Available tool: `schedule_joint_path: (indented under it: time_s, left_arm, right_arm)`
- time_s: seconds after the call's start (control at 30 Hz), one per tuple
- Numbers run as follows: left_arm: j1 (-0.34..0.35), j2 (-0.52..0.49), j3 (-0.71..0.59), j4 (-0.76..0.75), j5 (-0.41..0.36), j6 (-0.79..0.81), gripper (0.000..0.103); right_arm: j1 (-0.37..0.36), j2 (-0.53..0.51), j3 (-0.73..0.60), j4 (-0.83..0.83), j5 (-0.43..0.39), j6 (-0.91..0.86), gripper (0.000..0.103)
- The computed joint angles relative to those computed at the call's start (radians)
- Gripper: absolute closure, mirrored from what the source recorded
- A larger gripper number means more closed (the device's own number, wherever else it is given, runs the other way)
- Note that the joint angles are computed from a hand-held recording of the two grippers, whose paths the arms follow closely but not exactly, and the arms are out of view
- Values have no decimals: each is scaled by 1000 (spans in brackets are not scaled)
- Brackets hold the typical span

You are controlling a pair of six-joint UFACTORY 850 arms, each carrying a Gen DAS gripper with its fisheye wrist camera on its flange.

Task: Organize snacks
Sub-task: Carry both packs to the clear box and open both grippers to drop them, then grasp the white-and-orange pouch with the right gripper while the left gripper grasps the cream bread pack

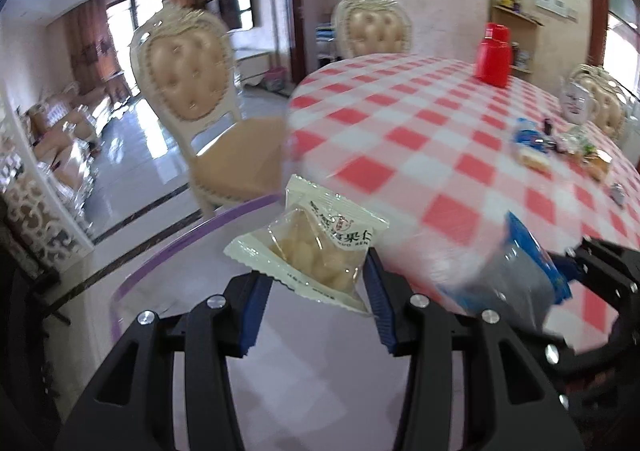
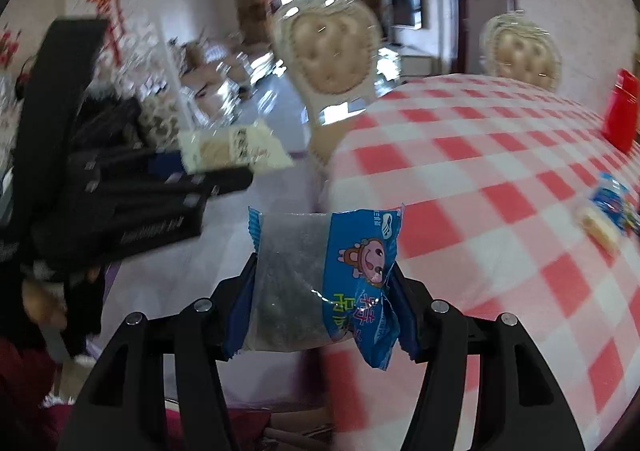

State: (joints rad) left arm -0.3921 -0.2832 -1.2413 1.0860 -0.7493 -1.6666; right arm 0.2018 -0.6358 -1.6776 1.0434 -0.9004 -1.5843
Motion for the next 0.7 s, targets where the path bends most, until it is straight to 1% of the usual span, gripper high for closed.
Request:
schedule_joint_path:
  time_s: [0.1, 0.17, 0.2, 0.23, 0.27, 0.33, 0.4, 0.43, 0.47, 0.5, 0.53, 0.57, 0.6, 0.63, 0.67, 0.7]
  left_arm:
    - [32, 35, 55, -17, 4, -41, 56]
    - [47, 54, 77, -19, 12, -80, 54]
    - [50, 62, 84, -13, 14, -103, 41]
    - [47, 69, 90, 3, 9, -129, 22]
    - [37, 78, 96, 44, -7, -170, 18]
    - [11, 86, 95, 122, -35, -228, 14]
    - [-9, 81, 76, 179, -48, -263, 5]
    - [-24, 76, 62, 216, -66, -285, 2]
    - [-38, 65, 41, 240, -87, -294, 2]
    - [-54, 49, 13, 268, -110, -301, 2]
    - [-63, 34, -10, 285, -118, -300, 2]
    - [-74, 4, -54, 301, -116, -290, 2]
    - [-79, -30, -108, 298, -91, -260, 2]
    - [-80, -56, -148, 282, -70, -231, 2]
    - [-81, -108, -230, 237, -13, -162, 2]
    - [-81, -142, -283, 198, 20, -114, 2]
  right_arm:
    - [29, 18, 34, -50, -18, -21, 43]
    - [41, 25, 45, -79, -44, -28, 40]
    - [42, 27, 47, -88, -55, -29, 35]
    - [38, 29, 48, -83, -62, -38, 31]
    - [29, 32, 51, -60, -63, -54, 26]
    - [4, 39, 52, 3, -56, -72, 23]
    - [-37, 26, 20, 71, -67, -61, 22]
    - [-54, 21, 8, 102, -69, -62, 22]
    - [-88, 15, -3, 174, -67, -86, 21]
    - [-106, 14, -5, 220, -65, -107, 16]
    - [-133, 11, -5, 294, -67, -143, 16]
    - [-168, -3, -22, 359, -102, -174, 16]
    - [-188, -18, -42, 381, -112, -178, 16]
    - [-209, -34, -75, 362, -80, -148, 16]
    - [-214, -39, -93, 333, -8, -111, 16]
    - [-218, -46, -112, 301, 95, -61, 16]
